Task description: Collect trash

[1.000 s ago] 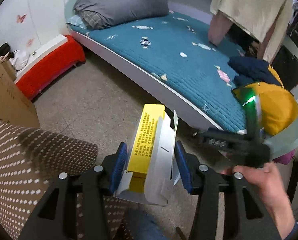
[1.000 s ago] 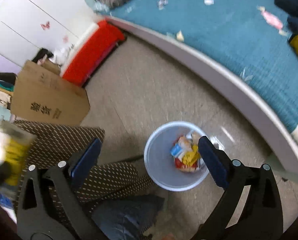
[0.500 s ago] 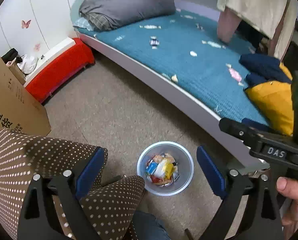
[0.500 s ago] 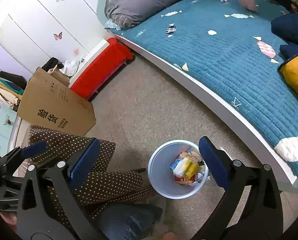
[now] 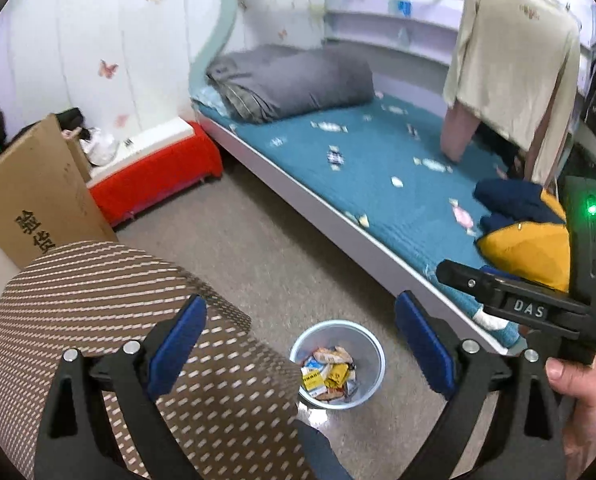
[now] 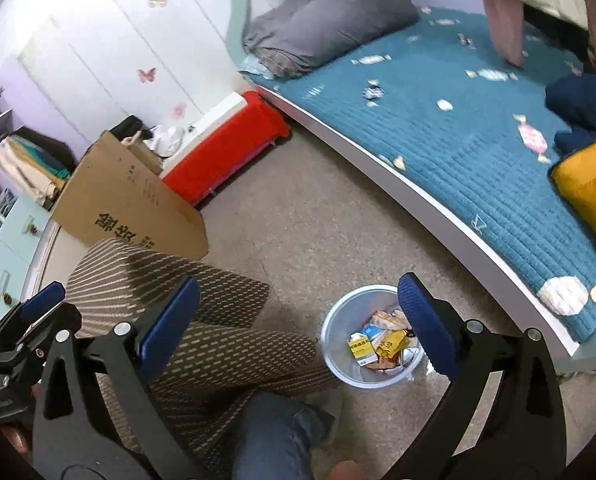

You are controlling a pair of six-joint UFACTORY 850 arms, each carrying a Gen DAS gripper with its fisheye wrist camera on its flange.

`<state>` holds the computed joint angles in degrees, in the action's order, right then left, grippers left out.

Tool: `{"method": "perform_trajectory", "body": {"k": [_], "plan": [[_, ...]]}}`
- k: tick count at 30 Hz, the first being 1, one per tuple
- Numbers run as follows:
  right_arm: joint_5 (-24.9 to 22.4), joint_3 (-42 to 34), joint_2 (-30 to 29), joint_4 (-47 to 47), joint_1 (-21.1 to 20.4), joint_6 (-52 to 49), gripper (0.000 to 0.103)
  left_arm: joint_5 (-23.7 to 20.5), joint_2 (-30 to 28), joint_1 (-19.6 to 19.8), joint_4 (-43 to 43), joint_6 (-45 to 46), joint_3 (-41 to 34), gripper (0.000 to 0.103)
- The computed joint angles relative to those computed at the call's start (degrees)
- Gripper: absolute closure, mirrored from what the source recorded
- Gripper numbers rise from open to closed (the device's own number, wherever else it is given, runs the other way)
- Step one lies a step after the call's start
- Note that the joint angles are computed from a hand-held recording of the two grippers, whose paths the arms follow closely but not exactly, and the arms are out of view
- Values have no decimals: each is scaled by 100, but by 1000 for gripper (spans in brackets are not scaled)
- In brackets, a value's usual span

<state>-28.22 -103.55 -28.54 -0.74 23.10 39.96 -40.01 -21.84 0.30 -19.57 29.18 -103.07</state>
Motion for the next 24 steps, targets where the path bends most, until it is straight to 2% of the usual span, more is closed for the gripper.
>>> {"method": "perform_trajectory", "body": {"k": [4, 6, 8, 10, 14, 17, 24], "plan": [[-333, -365, 62, -548, 335, 231, 6, 297, 525, 243, -135, 57, 466, 9], [-527, -595, 63, -882, 543, 365, 6, 533, 776, 334, 50, -83, 706, 9], [-729, -881, 23, -1202, 779, 450, 6, 974, 1115, 441, 444, -361, 1063, 9], [-862, -1108, -16, -1530, 978, 592, 6, 1151, 1328, 592, 564, -424, 1229, 9], [-1060, -1649, -164, -2034, 1364, 726, 6, 1091, 1617, 993, 537, -481, 1332, 9], [-1216, -2177, -355, -2420, 1653, 768, 6, 1338, 1882, 1246, 646, -591, 1500, 9], [-1659, -3447, -886, -3126, 2174, 740, 6, 1619, 2336, 1864, 35, -536, 1678, 9]]}}
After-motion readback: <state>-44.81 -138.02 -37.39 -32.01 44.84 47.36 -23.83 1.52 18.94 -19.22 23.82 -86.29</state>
